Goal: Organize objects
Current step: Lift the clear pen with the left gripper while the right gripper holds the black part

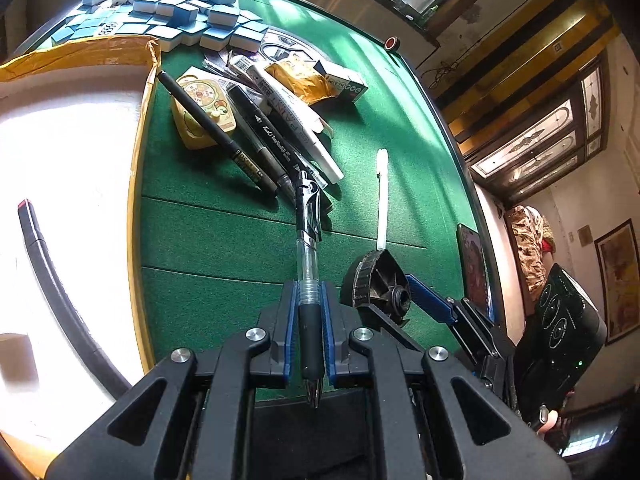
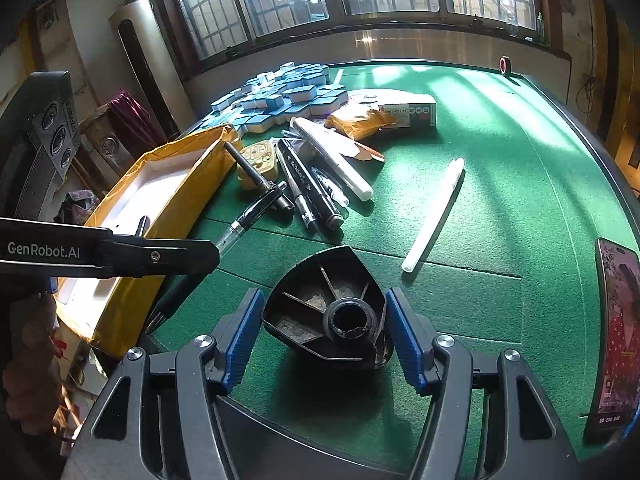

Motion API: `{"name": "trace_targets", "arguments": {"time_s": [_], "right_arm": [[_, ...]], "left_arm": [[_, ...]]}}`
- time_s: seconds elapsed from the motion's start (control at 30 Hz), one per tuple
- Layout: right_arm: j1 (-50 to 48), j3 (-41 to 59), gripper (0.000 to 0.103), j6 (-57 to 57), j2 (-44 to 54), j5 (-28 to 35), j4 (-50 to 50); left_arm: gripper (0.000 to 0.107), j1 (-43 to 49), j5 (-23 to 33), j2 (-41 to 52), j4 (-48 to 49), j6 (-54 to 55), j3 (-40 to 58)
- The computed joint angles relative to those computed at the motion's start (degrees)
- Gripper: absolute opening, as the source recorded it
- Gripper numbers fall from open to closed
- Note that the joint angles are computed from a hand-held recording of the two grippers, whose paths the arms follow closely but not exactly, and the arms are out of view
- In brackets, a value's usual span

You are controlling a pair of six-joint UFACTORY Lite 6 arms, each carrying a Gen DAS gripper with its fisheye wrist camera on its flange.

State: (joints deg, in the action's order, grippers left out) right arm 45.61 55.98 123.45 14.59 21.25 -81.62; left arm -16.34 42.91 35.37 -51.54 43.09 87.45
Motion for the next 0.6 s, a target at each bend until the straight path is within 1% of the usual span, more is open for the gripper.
{"name": "trace_targets", "arguments": {"time_s": [0.27, 0.6], "right_arm": [[0.1, 1.2, 0.057, 1.1, 0.6, -0.2, -0.1], [1.0, 5.0, 0.057, -1.1, 3.1, 0.2, 1.8]], "left_arm": [[0.009, 1.6, 1.4, -0.4, -1.8, 1.8, -0.4], [0.009, 3.8, 2.5, -0.9, -3.7, 3.5, -1.1]]}}
